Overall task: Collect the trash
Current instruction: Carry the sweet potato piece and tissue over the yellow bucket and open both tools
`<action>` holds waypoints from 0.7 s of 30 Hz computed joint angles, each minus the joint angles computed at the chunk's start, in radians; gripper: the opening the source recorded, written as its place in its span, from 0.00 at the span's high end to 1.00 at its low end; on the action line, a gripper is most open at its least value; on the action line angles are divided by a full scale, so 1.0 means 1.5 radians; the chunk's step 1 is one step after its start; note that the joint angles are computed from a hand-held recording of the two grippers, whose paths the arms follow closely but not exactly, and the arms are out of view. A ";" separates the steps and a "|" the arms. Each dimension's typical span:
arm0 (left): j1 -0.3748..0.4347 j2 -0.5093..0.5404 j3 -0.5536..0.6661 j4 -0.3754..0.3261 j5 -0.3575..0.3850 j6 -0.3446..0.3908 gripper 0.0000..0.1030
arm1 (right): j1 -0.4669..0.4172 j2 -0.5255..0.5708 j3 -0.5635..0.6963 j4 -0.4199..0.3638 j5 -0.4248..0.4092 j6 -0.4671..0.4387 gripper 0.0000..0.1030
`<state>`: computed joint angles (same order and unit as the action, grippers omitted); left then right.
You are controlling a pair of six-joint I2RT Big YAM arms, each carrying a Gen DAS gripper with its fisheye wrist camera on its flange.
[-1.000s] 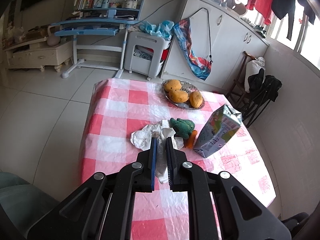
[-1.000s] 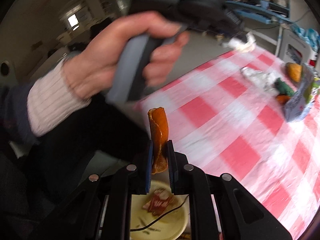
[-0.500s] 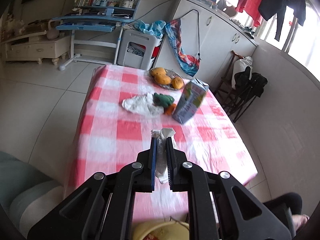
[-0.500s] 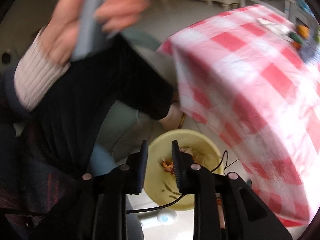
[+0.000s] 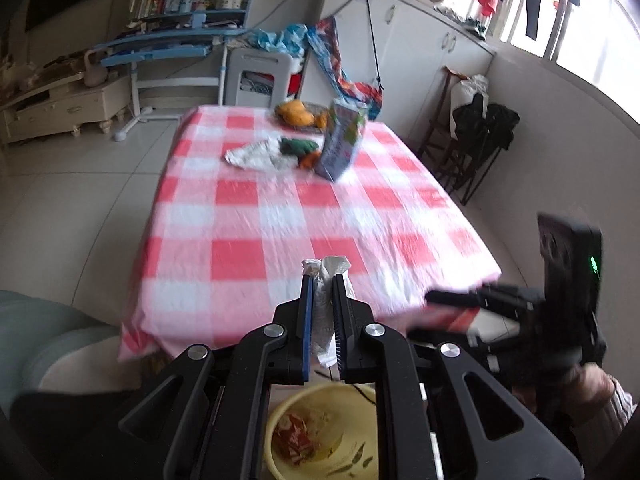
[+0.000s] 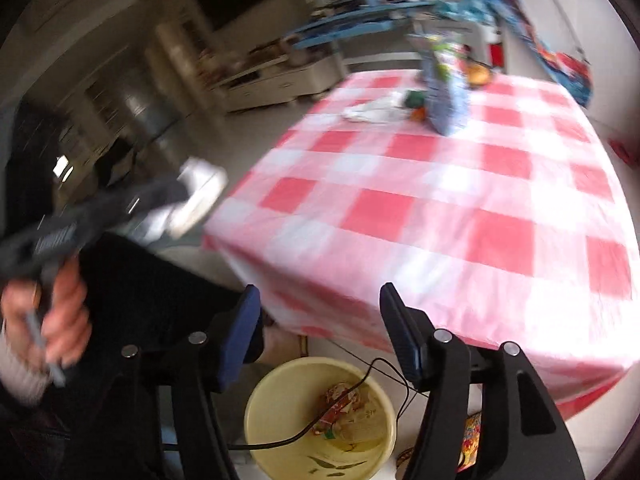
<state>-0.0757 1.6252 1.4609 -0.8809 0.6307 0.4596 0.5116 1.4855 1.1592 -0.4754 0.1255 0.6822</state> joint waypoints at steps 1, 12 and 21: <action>-0.003 -0.001 -0.005 -0.003 -0.003 0.002 0.91 | 0.003 -0.002 -0.004 0.001 0.009 0.015 0.42; -0.015 0.023 -0.065 -0.161 -0.117 0.127 0.81 | 0.009 -0.045 -0.067 0.060 0.059 0.117 0.41; 0.012 0.004 -0.048 -0.079 -0.069 0.029 0.45 | 0.012 -0.061 -0.099 0.091 0.104 0.167 0.40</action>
<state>-0.0577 1.6310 1.3882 -1.0000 0.5279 0.5029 0.5295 1.3943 1.0115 -0.3382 0.2811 0.9322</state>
